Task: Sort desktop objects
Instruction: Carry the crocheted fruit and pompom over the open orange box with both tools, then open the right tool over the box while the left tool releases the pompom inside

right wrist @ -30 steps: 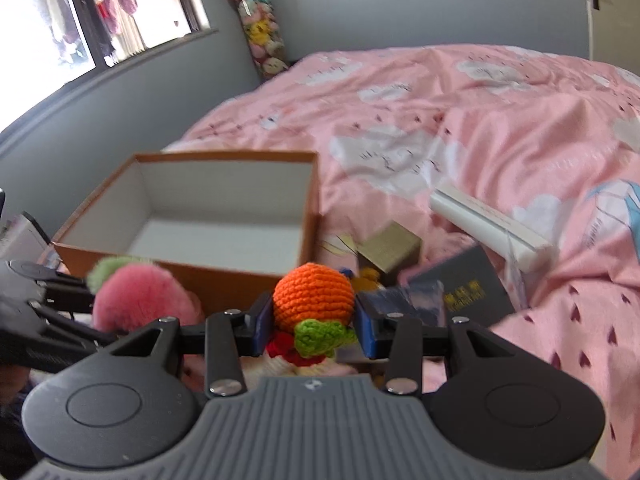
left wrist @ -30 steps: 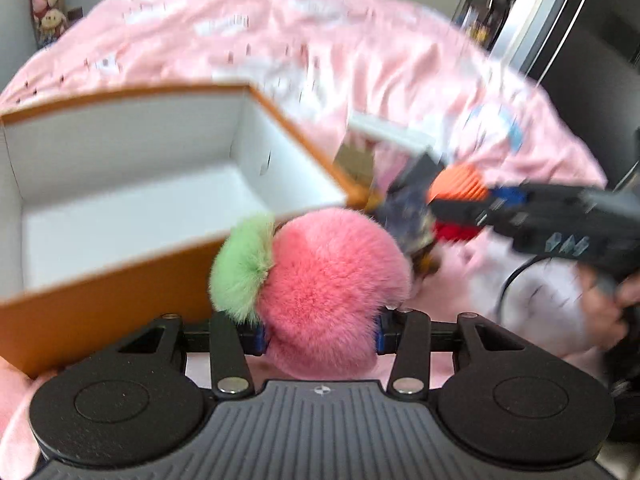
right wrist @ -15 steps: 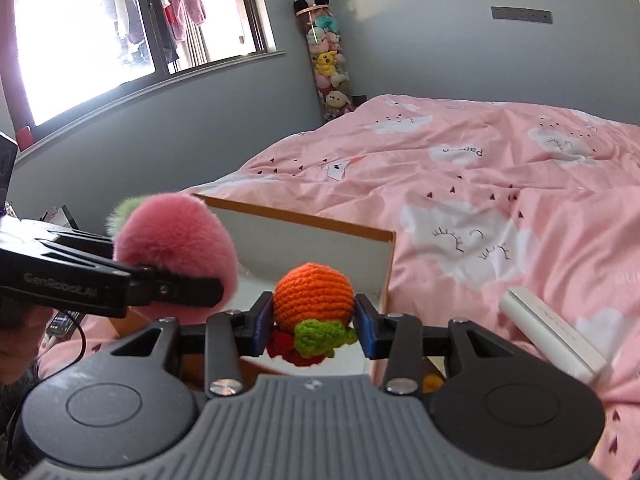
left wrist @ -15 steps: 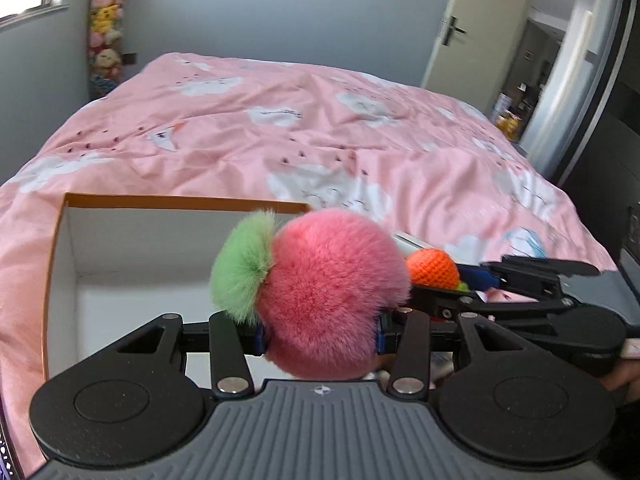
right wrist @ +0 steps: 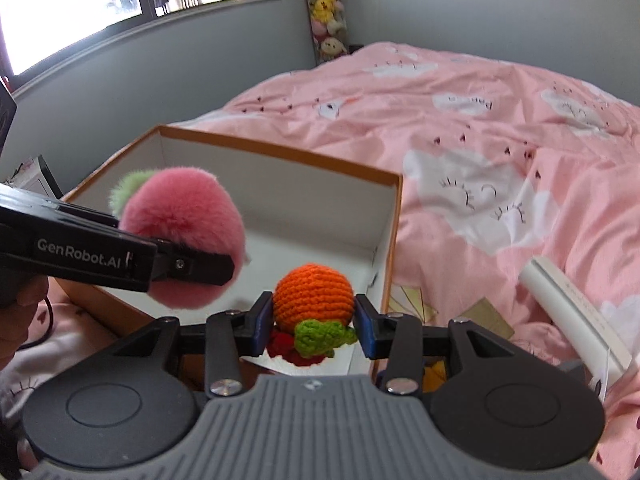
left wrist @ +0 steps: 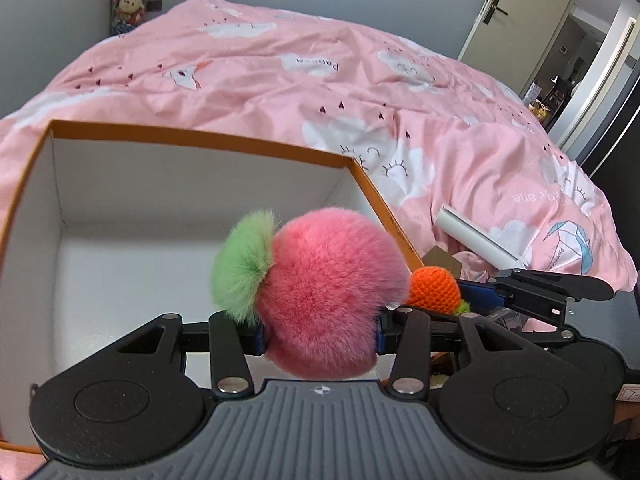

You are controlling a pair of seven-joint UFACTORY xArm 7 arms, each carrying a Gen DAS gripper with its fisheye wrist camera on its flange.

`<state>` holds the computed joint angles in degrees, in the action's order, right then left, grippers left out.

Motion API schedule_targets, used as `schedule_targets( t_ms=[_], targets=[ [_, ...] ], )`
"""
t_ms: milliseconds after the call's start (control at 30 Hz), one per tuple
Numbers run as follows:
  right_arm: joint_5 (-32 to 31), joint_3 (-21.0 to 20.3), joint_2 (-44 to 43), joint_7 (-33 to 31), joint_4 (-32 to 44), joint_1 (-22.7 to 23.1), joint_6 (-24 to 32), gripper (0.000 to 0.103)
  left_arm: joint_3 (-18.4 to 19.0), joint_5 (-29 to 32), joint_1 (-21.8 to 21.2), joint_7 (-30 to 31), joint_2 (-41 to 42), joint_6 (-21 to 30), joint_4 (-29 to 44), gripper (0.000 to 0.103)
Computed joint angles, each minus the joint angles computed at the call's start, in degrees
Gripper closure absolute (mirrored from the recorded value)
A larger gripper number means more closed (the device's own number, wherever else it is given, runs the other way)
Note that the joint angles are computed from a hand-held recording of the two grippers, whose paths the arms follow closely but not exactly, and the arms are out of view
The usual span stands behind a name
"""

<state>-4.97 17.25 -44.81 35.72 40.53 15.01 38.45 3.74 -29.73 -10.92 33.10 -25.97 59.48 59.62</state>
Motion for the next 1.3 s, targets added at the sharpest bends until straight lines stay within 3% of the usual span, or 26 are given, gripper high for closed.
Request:
schedule_targets(
  t_ms=[367,667,867,1300],
  targets=[
    [0.6,0.2,-1.6,1.9,-1.7,0.4,1.2,0.057,-0.5,0.6,0.1,0.1,1.0,2.9,0.0,0.051],
    [0.5,0.5,-3.2,2.8,-2.0,0.3,1.3,0.055,-1.0,1.2,0.5,-0.9,2.3,2.8,0.4,0.051],
    [-1.4,2.1,-6.7,6.7,-2.3,-2.9,3.2,0.053,-2.1,1.9,0.7,-2.6,3.9,2.4,1.2,0.051],
    [-2.0,1.7,-8.1,9.4,-3.1,-3.9,5.0,0.051,-4.5,1.0,-1.6,-2.7,8.8,0.8,4.2,0.046]
  ],
)
